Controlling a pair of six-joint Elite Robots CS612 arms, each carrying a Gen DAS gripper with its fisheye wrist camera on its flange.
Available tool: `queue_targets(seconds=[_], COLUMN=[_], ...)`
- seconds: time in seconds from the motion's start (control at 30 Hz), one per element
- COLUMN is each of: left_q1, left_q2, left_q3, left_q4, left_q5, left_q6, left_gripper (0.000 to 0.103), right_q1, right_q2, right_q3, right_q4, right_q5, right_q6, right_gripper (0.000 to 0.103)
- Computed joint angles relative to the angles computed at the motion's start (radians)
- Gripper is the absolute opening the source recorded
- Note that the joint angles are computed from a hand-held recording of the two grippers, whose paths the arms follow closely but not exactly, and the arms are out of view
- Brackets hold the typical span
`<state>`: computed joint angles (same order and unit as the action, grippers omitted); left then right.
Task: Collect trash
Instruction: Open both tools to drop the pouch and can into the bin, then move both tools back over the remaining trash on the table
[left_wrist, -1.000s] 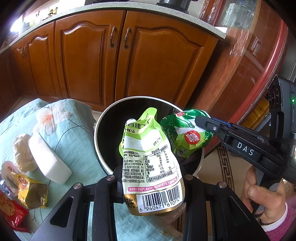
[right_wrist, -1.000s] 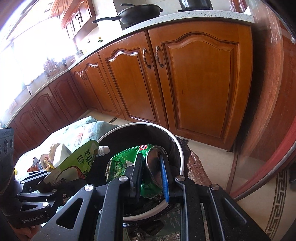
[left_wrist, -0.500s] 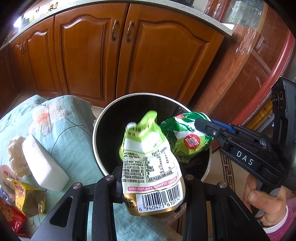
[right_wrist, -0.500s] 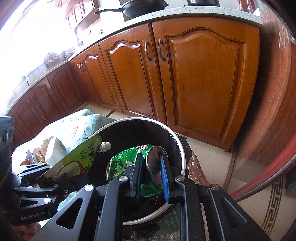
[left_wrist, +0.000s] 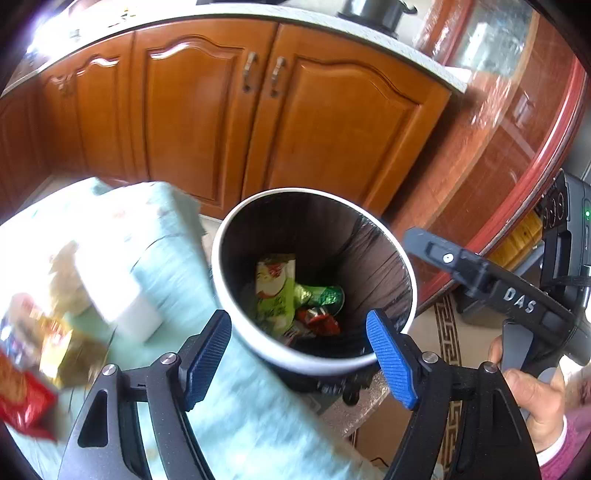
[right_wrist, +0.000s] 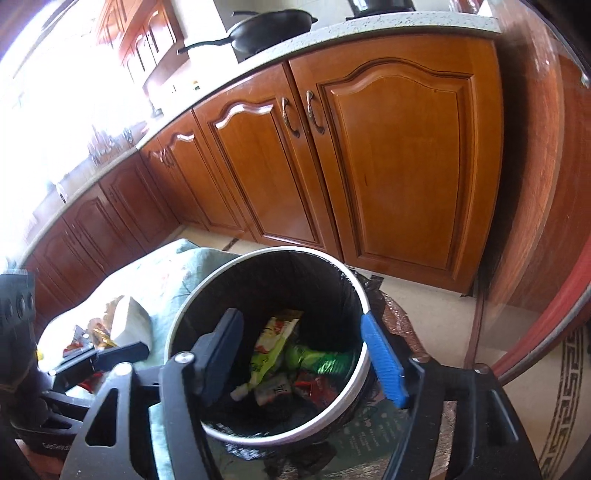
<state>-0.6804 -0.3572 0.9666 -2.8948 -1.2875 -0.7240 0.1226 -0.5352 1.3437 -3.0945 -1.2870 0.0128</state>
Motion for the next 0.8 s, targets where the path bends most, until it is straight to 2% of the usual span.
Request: queue_targets(seconds=[0.13,0.23,0.5,0.8], left_q1=[-0.016,-0.027,-0.060,-0.080], left_q2=[-0.042,-0.076,-0.171,-0.253], left_q3=[0.117,0.201,0.423,0.610], left_q4=[-0.098,-0.150,-0.254,-0.318], left_q5=[0.027,0.058,0.141,0.209], left_q6=[-0.060,-0.093,-0.182,-0.338], left_gripper=[0.076,0.076,0.076,0.076], right_q1=[0.002,0.005,0.026,0.075], right_q2=[-0.014,-0.023,-0.044,-0.047], right_q3=[0.044,0.086,0.152,0.177], right_q4=[-0.063,-0.130,-0.152,-0.112], right_q5=[0.030,0.053,0.130,0.154], right_q6=[0.038,0.096,0.135,0.073], right_gripper=[0.085,0.086,0.086,0.088])
